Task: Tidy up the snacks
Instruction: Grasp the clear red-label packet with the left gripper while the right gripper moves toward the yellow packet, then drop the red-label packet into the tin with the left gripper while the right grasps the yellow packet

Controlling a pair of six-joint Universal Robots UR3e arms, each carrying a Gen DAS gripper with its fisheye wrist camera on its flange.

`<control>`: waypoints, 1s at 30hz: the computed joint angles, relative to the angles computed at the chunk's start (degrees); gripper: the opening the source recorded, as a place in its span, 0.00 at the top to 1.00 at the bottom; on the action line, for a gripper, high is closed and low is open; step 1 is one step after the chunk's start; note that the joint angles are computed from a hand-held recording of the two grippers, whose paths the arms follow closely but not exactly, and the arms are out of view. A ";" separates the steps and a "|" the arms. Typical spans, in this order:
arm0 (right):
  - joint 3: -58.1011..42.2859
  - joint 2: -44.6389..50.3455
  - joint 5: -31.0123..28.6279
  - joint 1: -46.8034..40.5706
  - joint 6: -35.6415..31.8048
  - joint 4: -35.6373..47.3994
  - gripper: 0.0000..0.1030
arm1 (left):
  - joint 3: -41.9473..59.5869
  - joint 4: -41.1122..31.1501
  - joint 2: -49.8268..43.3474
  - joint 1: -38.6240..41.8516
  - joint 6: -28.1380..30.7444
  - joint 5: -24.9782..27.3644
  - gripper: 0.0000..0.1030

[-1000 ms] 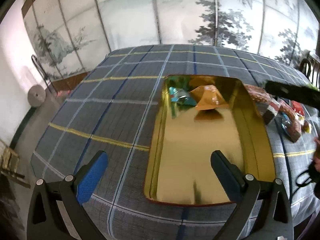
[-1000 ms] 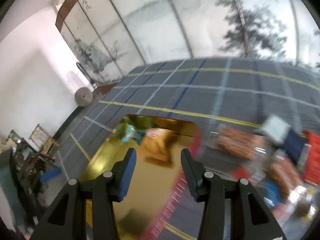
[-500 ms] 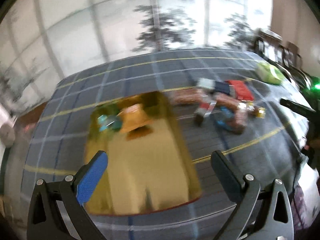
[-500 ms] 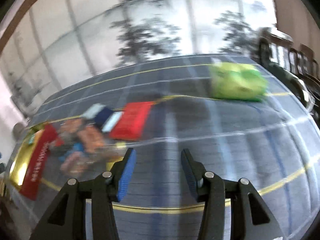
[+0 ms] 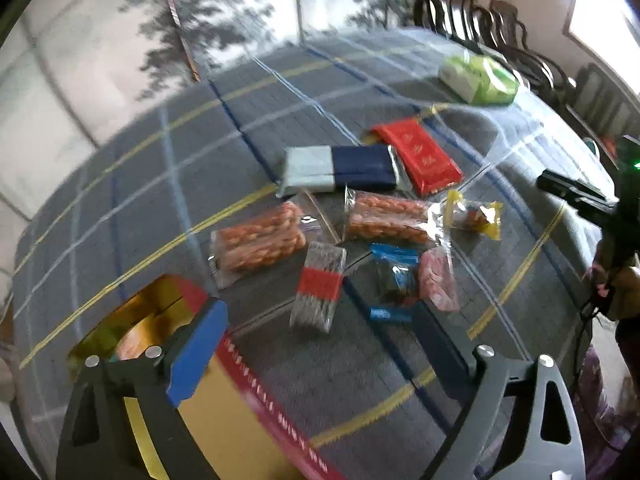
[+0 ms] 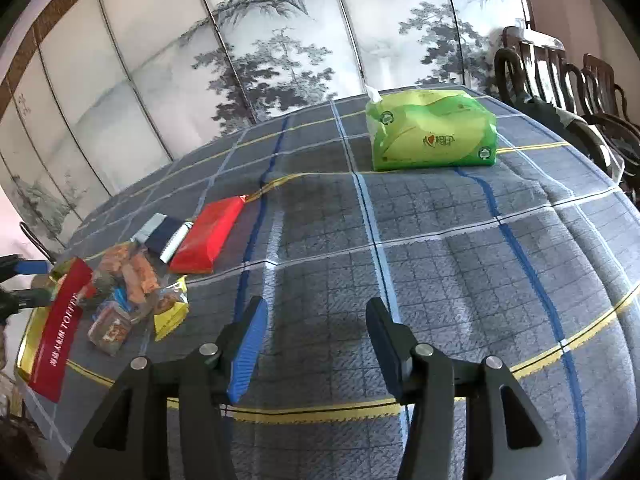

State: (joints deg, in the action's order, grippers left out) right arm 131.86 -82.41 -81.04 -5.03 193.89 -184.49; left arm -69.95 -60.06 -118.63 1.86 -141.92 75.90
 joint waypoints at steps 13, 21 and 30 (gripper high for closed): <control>2.42 -0.46 6.22 -3.22 -0.57 -2.07 0.48 | 19.99 -9.08 -17.19 -4.21 2.48 8.37 0.51; 0.74 0.33 7.52 -3.21 -1.20 0.31 0.48 | 9.09 0.84 -12.01 -3.75 -5.62 8.15 0.77; -9.94 3.58 13.11 3.61 -12.49 11.14 0.48 | -22.00 6.93 15.49 2.86 -13.91 -3.69 0.77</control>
